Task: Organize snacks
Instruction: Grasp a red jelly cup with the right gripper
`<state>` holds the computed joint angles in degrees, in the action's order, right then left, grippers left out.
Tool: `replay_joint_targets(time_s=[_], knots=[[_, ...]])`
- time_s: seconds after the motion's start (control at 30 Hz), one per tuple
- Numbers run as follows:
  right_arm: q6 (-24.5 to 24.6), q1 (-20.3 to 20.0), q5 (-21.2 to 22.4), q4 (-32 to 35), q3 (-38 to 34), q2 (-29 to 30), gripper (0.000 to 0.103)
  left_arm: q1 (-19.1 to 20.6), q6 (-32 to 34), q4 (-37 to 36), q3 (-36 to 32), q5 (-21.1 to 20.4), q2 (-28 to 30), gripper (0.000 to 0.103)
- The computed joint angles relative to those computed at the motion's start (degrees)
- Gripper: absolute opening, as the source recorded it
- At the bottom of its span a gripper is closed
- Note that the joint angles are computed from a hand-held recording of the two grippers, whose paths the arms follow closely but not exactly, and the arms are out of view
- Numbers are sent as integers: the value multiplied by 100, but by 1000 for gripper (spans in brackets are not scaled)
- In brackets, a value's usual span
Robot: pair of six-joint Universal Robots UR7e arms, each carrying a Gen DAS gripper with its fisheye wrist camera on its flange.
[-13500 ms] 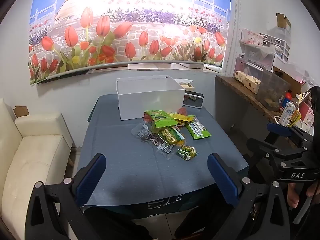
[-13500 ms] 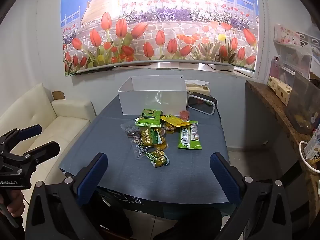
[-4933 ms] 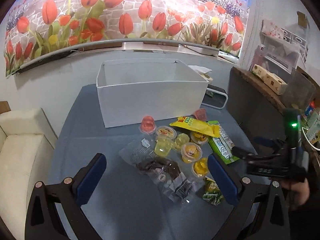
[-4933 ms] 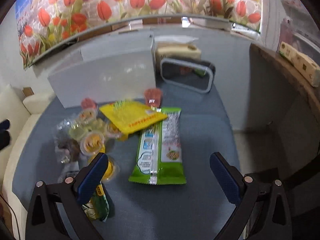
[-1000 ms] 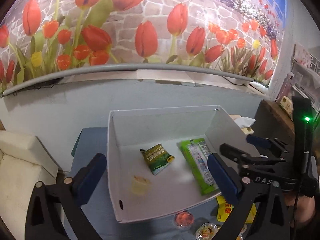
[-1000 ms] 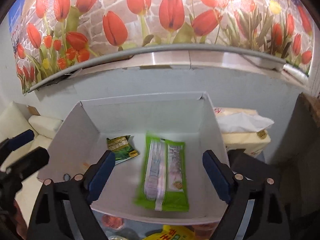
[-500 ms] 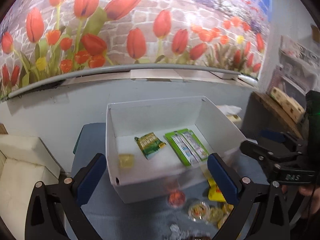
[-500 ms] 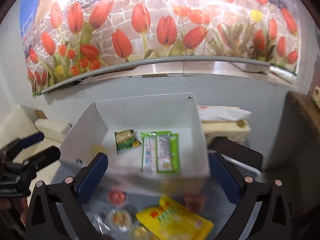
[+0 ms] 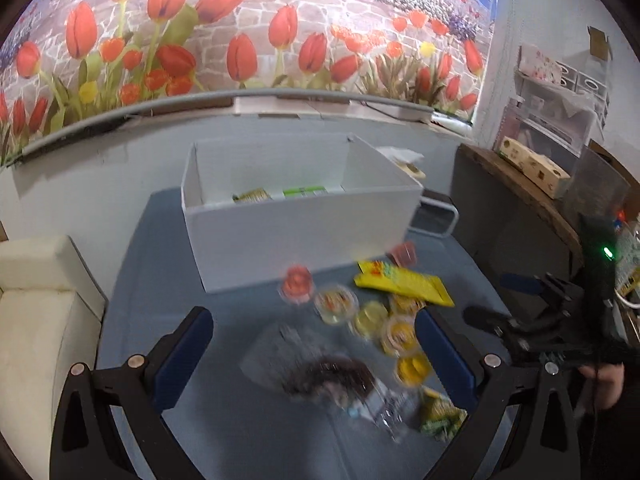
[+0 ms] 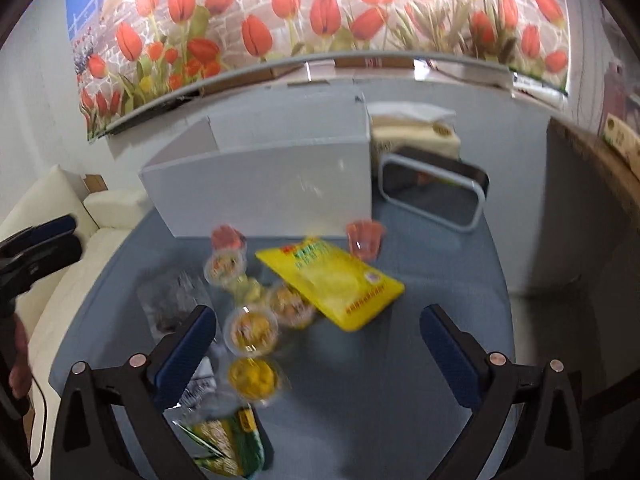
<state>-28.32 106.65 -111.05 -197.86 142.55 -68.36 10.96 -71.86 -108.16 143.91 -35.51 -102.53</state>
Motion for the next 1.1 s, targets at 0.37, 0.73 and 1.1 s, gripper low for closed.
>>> replay_joint_targets(time_s=[0.37,0.73,1.1], knots=[[198,-332,-132,316,-1227,973,103,-383,-658,607,116,-365,-32,103],[312,-478,-414,890,-2062,1612,93,-302,-927,934,284,-563,-400,103],[-189,-425,-537,659,-1979,1670,40,37,-671,460,405,-547,-363,103]])
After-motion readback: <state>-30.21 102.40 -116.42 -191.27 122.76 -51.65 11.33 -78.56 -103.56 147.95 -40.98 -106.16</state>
